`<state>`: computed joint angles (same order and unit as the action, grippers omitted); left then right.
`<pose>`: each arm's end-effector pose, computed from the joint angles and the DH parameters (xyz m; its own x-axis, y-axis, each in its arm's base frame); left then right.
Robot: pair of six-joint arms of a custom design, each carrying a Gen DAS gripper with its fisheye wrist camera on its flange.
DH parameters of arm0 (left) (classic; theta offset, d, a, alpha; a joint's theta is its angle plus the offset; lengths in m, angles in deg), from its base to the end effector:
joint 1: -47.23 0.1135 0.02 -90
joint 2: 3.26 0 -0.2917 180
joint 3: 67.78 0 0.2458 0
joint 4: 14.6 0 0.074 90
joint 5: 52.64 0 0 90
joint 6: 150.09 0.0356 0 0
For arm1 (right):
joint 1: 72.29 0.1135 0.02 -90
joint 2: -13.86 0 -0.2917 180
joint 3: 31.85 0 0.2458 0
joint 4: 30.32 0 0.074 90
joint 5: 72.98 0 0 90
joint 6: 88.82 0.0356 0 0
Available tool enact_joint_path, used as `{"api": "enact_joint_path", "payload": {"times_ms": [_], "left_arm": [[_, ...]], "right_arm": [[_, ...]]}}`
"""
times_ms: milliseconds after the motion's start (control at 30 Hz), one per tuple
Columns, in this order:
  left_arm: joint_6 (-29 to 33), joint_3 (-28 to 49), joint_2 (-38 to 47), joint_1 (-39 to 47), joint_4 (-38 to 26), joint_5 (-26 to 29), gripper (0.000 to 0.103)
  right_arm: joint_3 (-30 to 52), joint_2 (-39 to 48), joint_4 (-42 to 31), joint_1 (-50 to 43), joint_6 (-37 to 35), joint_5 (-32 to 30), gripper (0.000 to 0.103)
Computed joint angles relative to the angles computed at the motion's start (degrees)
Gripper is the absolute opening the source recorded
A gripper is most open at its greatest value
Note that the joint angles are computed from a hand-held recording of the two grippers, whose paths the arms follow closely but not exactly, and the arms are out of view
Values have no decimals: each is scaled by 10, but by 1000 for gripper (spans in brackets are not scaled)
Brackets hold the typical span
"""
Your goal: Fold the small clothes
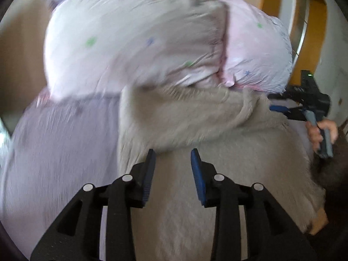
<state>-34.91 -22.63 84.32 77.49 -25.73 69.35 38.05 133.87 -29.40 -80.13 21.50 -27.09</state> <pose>0.2263 0.1102 0.1553 -0.6950 0.0123 -0.7189 0.1548 0.9790 -0.1330 0.3883 -0.0285 0.1021 -0.8256 0.3654 -0.4299 -0.0704 0.6894 0.7210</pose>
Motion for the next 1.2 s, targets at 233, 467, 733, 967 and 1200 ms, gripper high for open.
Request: {"api": "enact_joint_path", "payload": {"times_ms": [233,467,733,967,1200], "left_arm": [[70,-37,6,91,-74,71,45],[109,-50,10,151,-87,102,51],[254,-35,23,248,-216,145,68],[398,-20,68,355,-328,153,72],[493,-31,100,416,-381,124,64]], "right_arm": [[101,86,34,21,153,47,27],[-80,-43,197,-3,69,79,6],[-260,-119,164,-102,-76,33,41],[-364,-139,71,-241,-289,-61,58],[-384,-91,-84,-340,-538,-120,44]]}}
